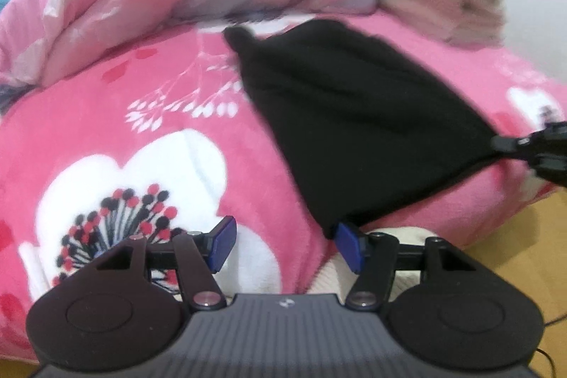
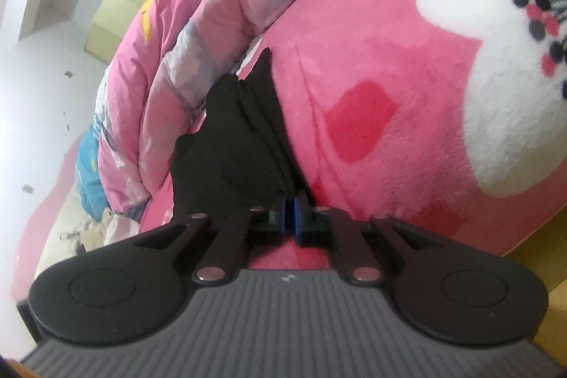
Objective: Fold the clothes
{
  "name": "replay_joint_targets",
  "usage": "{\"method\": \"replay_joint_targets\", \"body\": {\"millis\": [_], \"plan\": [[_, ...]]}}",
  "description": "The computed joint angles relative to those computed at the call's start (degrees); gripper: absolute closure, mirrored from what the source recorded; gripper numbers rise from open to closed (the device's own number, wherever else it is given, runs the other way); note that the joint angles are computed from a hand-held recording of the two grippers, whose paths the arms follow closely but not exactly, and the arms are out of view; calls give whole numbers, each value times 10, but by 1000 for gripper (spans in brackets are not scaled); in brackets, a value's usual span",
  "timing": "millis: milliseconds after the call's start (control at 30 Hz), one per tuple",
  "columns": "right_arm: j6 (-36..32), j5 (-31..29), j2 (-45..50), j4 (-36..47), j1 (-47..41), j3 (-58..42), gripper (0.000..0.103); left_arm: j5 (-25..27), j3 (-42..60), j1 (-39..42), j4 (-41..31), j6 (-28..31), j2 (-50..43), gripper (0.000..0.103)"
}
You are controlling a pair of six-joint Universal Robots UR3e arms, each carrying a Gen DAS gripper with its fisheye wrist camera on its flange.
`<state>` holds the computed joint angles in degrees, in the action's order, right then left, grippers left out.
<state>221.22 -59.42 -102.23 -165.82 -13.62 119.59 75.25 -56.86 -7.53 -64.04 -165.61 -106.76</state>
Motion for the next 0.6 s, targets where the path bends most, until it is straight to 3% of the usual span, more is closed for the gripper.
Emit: {"method": "replay_joint_targets", "body": {"millis": [67,133,300,433,500,600], "plan": [[-29,6,-25,49,-8,-6,100,-57,-74,31,44,24,50,41],[-60,-7,-59,125,-12,-24,95,-75,-99,44,58,34,70,41],[-106,-24,-74,150,3,-68,95,-62,-43,27,66,20,29,41],[-146,-58,8,96,74,-134,95,-34,57,-10,36,22,-42,43],[-170,-84,56,85,106,-173,95,-8,95,-27,16,27,-74,48],[-204,-98,103,112,125,-203,95,12,123,-33,-21,16,-98,49]]}}
